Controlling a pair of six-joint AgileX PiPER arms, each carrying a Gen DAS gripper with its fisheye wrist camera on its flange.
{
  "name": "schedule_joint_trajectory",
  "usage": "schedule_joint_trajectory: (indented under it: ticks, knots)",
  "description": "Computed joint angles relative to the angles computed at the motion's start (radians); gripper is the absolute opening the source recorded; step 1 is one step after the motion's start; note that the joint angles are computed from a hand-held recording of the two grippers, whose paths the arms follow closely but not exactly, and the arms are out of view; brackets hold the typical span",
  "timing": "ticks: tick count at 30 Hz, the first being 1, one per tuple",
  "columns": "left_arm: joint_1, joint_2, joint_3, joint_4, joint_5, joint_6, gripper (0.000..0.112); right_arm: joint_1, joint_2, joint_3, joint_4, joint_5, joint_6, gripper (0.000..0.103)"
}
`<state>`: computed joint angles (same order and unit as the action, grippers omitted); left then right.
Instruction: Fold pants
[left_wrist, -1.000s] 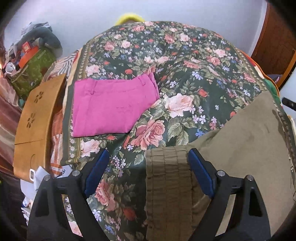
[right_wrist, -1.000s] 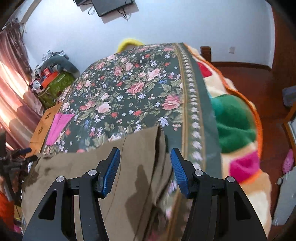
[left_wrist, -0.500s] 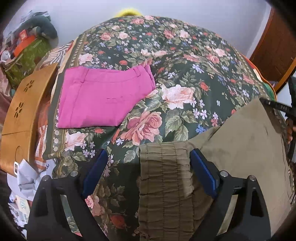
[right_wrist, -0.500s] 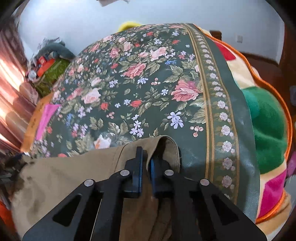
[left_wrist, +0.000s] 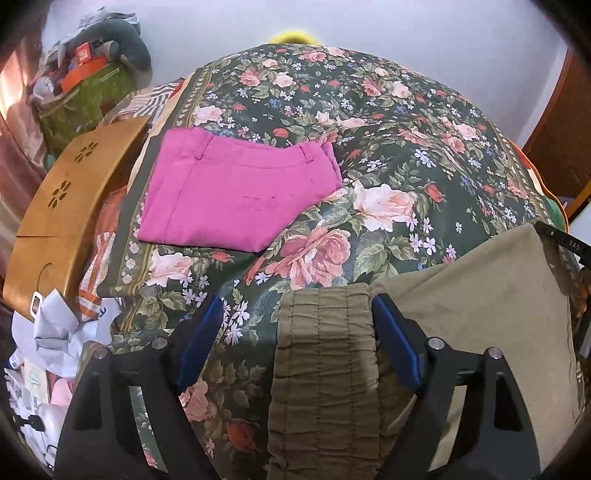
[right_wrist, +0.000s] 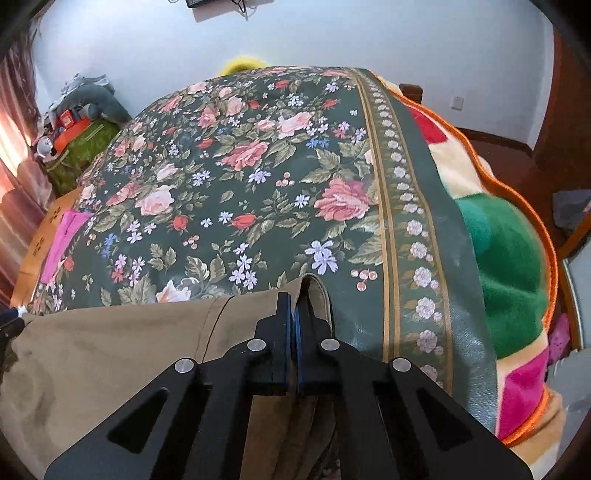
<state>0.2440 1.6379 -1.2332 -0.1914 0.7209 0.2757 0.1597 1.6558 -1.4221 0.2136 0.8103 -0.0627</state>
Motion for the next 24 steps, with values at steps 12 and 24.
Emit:
schedule_joint_trajectory:
  ticks: [12,24]
  knots:
    - [0.052,-0.097,-0.046,-0.005,0.094,0.03,0.083,0.006,-0.104,-0.07,0.006,0.118,0.025,0.031]
    - [-0.022,-0.051,-0.127,-0.046,0.227,0.082,0.084,0.215,-0.106,-0.133,0.175,0.204,-0.028,0.066]
